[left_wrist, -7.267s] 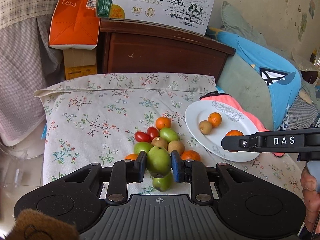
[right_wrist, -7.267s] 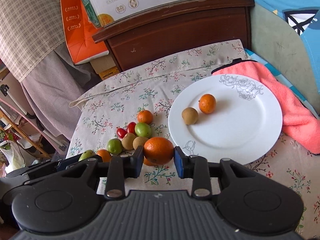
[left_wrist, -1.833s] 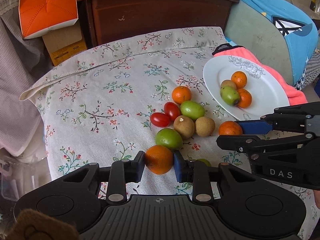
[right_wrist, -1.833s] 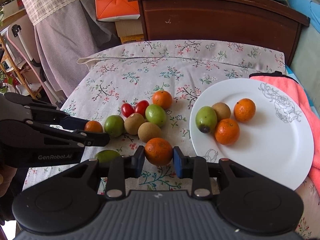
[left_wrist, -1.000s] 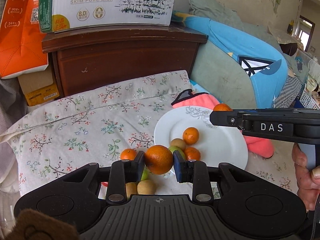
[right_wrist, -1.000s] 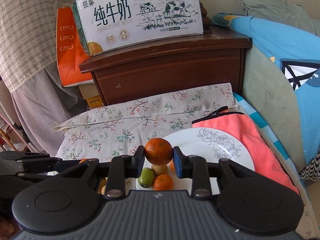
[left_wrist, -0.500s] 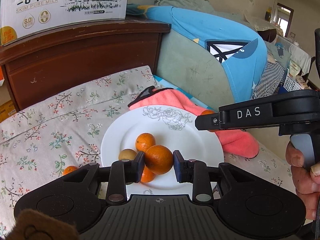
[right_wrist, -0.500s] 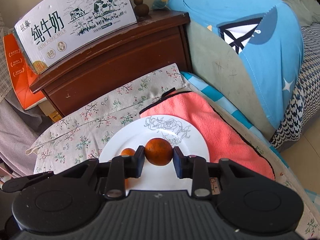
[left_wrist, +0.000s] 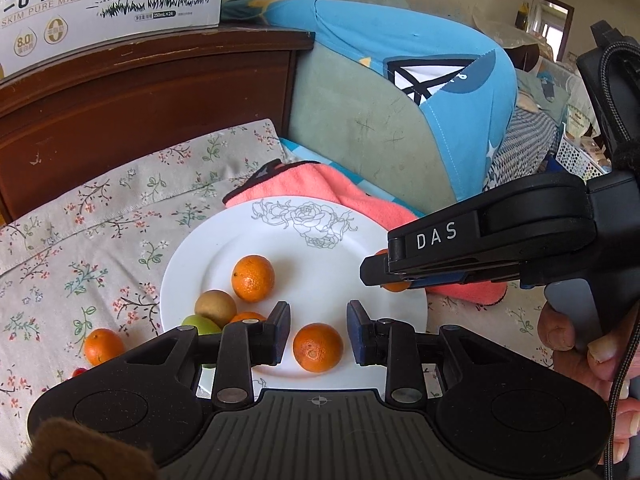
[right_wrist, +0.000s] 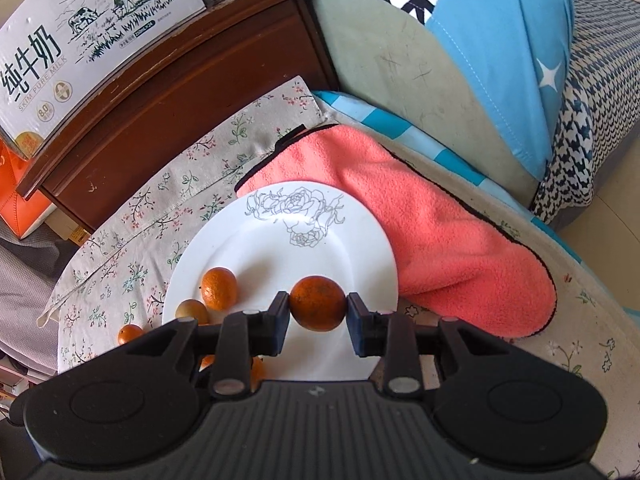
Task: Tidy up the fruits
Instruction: 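Carry both held oranges over the plate, then lower the oranges onto the plate and open both grippers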
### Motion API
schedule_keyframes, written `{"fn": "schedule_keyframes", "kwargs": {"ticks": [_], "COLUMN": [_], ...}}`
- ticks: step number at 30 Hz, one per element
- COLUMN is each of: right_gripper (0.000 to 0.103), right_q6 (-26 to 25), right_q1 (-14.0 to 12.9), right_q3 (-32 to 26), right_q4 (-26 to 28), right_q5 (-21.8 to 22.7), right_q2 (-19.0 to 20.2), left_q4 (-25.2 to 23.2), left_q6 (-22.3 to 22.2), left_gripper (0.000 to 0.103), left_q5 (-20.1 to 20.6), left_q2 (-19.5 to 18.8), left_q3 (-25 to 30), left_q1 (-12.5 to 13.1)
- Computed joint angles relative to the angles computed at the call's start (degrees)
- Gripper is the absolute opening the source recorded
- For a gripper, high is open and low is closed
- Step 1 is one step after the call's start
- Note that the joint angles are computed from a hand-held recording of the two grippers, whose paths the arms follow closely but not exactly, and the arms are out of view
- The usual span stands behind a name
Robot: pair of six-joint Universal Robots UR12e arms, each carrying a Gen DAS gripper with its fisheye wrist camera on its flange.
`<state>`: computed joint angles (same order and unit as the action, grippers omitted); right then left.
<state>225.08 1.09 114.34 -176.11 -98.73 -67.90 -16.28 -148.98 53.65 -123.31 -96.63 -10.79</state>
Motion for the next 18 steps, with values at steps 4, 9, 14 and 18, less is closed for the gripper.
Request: {"fn": "schedule_keyframes", "kwargs": {"ticks": [4,9,14,18], "right_gripper": [0.033,0.034,0.039,0.042], "right_q6": [0.88,-0.22,-2.94,-4.75], "right_q1": [-0.06,0.25,0.78,1.1], "right_q3": [0.3,0.35,0.22,0.18], "right_q4": [-1.61,-3.2,-4.88,-6.06], "right_q5": [-0.43,-1.84,-2.79,-2.81], "right_q2": [-0.09,-0.18,-0.04,0.11], "left_q4": [1.09,4.17,2.97,1.43], "left_q6": [-0.78,-1.12,-3.4,-5.8], "left_gripper": [0.05,0.07,0.071,0.071], "left_q5": [0.1,1.9,4.59,6.28], "left_q2": [0.47,1.23,1.62,1.69], "left_q3": [-0.2,-0.67,0.35,1.48], "left_q1": [0.17,0.31,0.79,1.43]}}
